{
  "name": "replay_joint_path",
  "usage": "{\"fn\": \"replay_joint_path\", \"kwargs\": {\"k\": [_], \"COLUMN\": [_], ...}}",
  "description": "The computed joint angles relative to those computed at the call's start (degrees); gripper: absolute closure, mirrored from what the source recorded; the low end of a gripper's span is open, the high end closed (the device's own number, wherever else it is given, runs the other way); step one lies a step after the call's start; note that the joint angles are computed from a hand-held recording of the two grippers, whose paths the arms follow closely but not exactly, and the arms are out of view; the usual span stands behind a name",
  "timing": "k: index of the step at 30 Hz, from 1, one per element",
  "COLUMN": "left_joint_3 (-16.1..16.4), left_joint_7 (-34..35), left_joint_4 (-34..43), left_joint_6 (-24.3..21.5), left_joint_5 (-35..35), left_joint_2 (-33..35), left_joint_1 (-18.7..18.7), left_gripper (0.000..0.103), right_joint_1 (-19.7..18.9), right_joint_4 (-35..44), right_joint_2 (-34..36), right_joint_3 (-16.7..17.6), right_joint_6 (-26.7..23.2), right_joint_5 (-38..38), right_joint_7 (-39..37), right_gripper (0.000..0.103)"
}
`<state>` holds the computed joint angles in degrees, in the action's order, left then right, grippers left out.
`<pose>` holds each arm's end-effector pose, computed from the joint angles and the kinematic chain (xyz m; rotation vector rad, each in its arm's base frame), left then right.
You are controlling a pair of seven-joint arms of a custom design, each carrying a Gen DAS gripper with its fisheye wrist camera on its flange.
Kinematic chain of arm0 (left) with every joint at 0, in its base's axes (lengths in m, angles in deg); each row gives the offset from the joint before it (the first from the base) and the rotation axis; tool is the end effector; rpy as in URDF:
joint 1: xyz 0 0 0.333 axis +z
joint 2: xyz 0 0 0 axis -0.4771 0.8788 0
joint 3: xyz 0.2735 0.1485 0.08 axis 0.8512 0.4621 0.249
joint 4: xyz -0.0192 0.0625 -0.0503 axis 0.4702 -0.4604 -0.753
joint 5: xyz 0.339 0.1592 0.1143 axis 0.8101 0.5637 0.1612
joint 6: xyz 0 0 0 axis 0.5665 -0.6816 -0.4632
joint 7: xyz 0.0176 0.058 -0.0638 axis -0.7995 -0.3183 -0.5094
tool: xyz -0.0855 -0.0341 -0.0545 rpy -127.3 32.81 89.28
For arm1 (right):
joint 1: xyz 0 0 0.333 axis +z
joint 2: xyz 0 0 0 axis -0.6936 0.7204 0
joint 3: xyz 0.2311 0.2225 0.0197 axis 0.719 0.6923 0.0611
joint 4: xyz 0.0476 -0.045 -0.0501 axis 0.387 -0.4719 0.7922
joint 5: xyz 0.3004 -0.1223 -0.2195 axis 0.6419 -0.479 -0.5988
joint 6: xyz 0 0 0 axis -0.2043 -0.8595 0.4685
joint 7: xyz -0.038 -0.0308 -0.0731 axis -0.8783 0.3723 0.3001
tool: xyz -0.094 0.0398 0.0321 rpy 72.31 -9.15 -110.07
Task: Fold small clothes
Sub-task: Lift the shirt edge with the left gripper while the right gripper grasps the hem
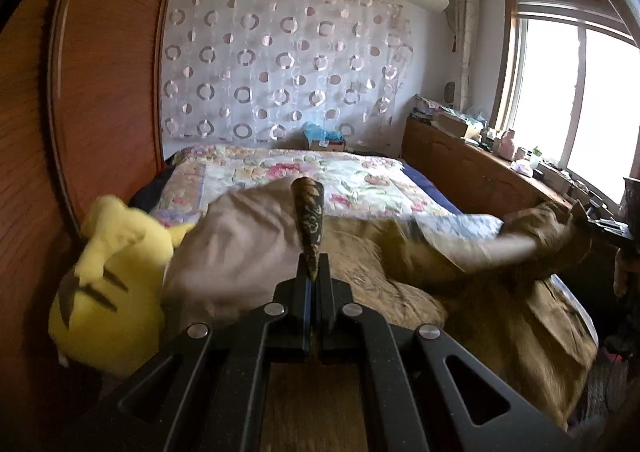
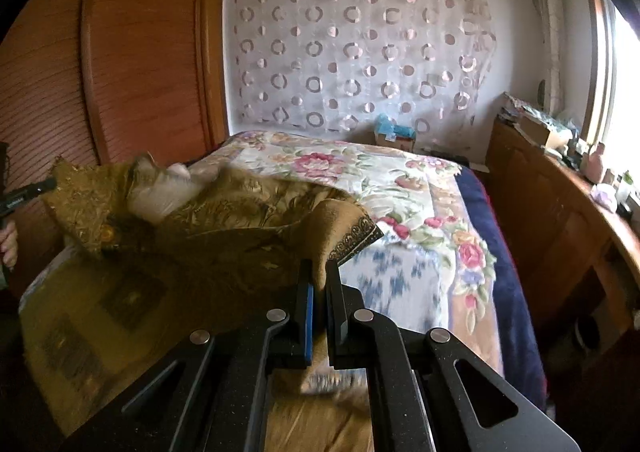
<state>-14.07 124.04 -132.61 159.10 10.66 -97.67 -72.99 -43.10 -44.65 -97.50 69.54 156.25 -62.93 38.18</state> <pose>0.4857 -0.0144 0.5407 -1.5468 1.7198 -1.1682 0.4959 0.1972 0.5705 -1.7748 1.2886 -0.7972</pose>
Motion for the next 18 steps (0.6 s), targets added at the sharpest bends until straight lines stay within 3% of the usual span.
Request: {"fn": "replay_joint_path", "kwargs": {"k": [5,11,13,15,18], "left_joint_3": [-6.3,-15.3,-18.1,-18.8,-19.7], "left_joint_7": [-1.9,-4.4,-5.3,-5.1,-4.0], "left_joint_4": [-6.4,-10.7,-11.1,-10.8,-11.2], "left_joint_6": [-1.8,-5.1,-6.0,-7.4,-8.5], "left_joint_5": [1.6,3.1,3.8,3.6,3.4], "left_joint_2": [-4.3,-6.9,-6.6,-6.0,-6.1], "left_joint_1": [7.3,17.3,20.2,20.7,22.0], "left_gripper": [0.101,0.101,0.101,0.101,0.1], "right_joint_1": [8.5,12.0,11.9,11.8,6.5], "right_joint_4": [-12.7,-20.1,-19.9,-19.2,-18.0], "right_joint_2": [-9.0,-14.8,-15.2,-15.5,-15.1], "right_joint_3": [-7.0,-10.1,-9.9,-10.0,-4.9], "right_joint_6": [1.2,-1.5,-3.0,-5.2,-6.5], "right_joint_5": [8.8,16.1,17.6,19.1,18.2], "right_joint_7": [-5.8,-9.9,-11.2,-12.8,-11.3], "right_gripper": [0.099,0.099,0.099,0.099,0.099]}}
